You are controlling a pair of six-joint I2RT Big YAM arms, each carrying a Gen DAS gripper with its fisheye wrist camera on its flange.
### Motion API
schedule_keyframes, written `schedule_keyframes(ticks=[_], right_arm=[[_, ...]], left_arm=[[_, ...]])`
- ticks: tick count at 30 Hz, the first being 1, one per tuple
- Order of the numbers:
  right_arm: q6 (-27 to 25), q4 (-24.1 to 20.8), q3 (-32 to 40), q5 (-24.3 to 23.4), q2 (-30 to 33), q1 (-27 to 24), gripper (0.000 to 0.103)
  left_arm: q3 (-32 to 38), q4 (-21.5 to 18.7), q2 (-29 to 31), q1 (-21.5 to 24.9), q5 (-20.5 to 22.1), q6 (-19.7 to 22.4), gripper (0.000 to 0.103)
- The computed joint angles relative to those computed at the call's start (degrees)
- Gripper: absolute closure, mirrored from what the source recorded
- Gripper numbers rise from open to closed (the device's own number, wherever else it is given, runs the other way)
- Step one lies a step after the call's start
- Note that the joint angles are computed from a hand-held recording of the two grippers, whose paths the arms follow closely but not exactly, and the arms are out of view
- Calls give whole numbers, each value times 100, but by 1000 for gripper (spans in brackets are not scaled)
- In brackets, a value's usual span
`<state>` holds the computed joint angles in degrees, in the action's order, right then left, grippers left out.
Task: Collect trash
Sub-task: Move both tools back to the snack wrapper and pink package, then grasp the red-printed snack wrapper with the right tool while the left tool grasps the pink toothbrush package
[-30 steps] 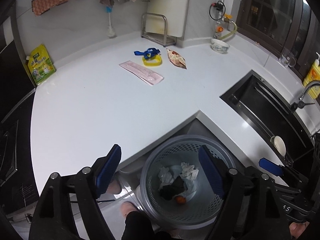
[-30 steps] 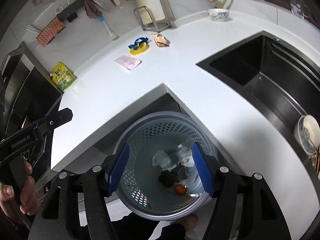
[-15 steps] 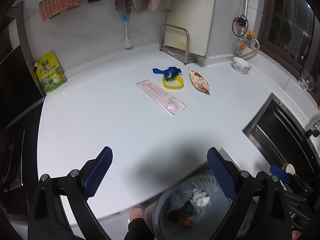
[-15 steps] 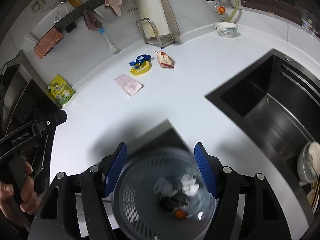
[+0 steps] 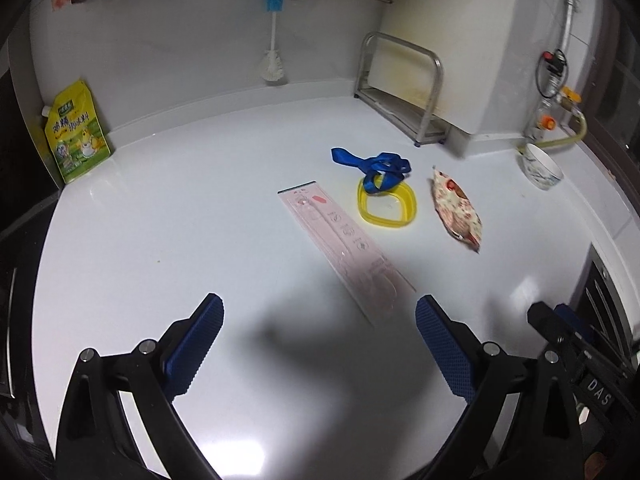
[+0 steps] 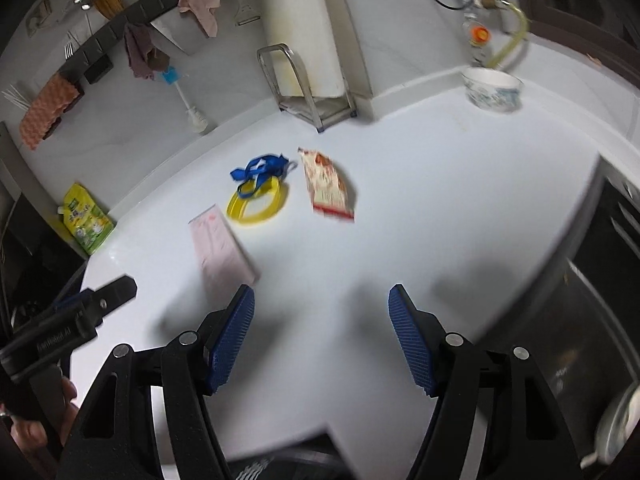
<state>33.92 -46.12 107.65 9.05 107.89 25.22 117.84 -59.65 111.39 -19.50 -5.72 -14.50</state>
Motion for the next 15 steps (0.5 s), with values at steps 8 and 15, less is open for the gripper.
schedule_keyframes(ticks=[8, 15], right_arm=[[-492, -543, 1754, -244, 1216, -369, 36], [-758, -1253, 3155, -472, 2199, -502, 36]], left_arm=[[930, -236, 796, 40, -96, -344, 8], [1343, -298, 1176, 6, -95, -547, 8]])
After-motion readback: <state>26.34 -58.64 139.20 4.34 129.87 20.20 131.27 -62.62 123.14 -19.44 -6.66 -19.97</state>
